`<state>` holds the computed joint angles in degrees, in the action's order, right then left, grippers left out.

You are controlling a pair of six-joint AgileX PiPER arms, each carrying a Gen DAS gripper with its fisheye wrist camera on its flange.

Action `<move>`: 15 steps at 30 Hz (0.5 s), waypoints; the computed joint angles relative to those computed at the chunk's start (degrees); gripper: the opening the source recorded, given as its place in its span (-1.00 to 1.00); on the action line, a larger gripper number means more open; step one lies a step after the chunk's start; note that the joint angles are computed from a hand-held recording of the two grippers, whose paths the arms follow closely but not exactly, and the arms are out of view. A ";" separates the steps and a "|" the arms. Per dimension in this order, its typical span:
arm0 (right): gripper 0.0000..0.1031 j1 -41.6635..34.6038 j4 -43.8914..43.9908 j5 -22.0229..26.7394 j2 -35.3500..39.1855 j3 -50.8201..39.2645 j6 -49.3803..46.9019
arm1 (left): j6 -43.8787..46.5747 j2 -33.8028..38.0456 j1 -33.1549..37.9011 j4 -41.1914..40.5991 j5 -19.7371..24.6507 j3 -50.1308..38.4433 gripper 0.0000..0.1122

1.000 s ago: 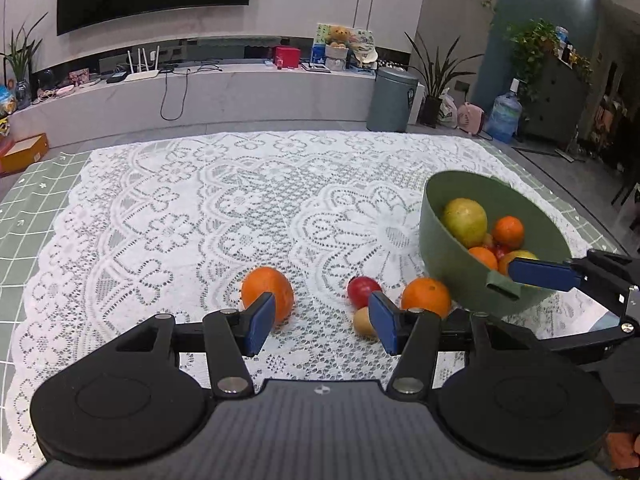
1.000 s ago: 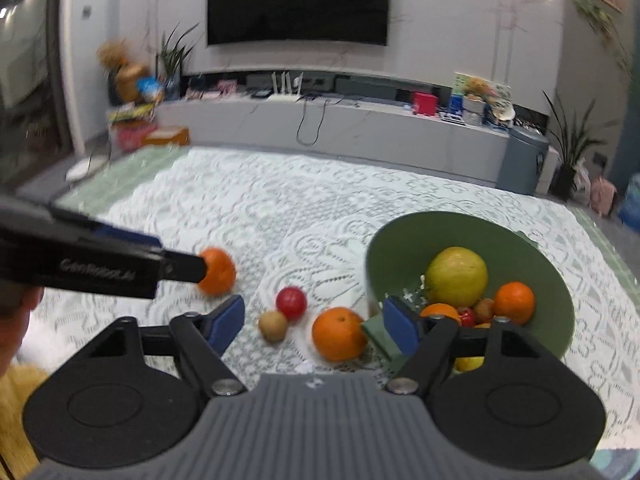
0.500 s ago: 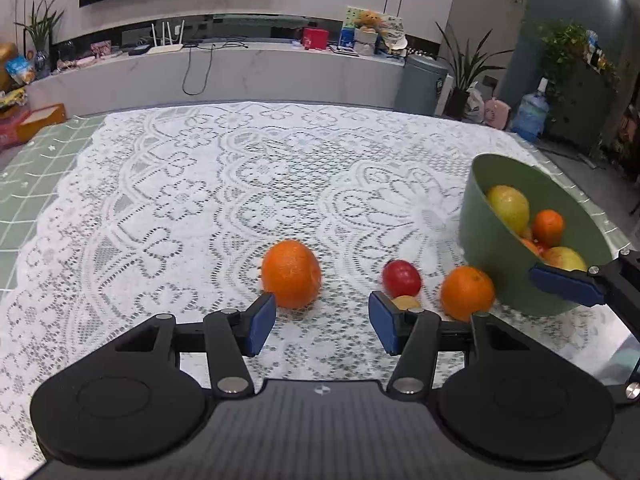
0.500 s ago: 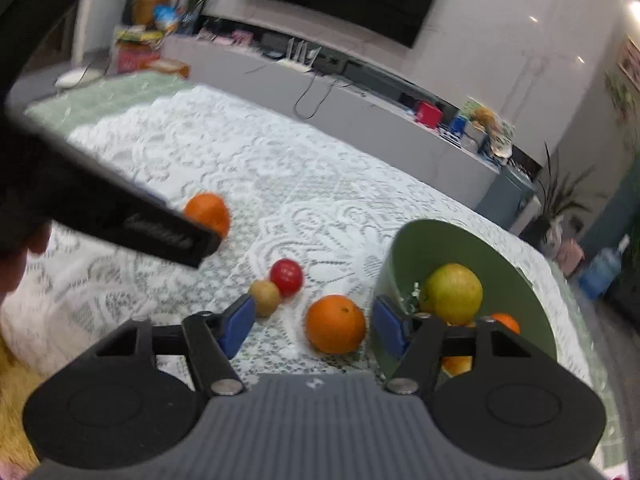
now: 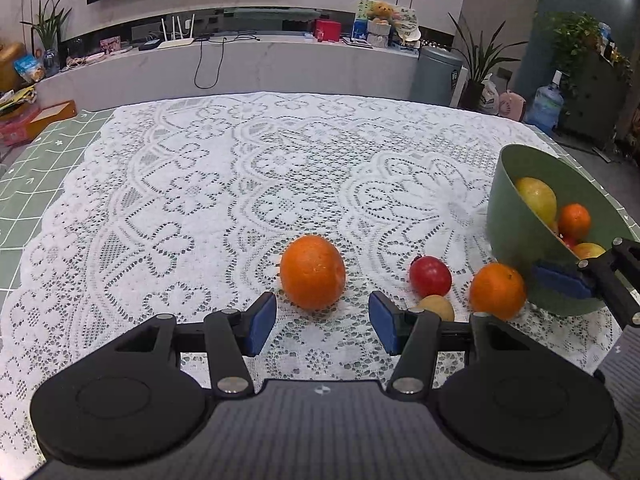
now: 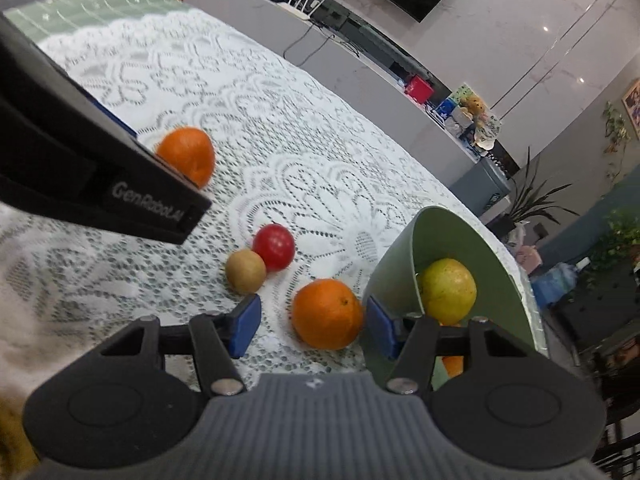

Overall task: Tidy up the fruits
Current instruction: 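Grasp an orange with the left tool while the right tool grasps another orange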

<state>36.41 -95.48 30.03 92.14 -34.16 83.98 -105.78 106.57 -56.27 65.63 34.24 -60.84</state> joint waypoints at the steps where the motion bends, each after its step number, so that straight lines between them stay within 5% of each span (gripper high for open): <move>1: 0.07 0.08 0.65 0.44 0.68 -0.58 -0.77 | -0.02 0.05 0.30 0.25 -0.42 0.07 0.13; 15: -0.08 0.42 4.61 2.98 6.26 -4.90 -6.32 | -0.43 2.37 4.45 2.29 -5.49 -1.38 0.12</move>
<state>36.83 -90.87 33.01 98.40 -39.07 77.66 -106.21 108.94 -51.82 67.91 28.75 -62.21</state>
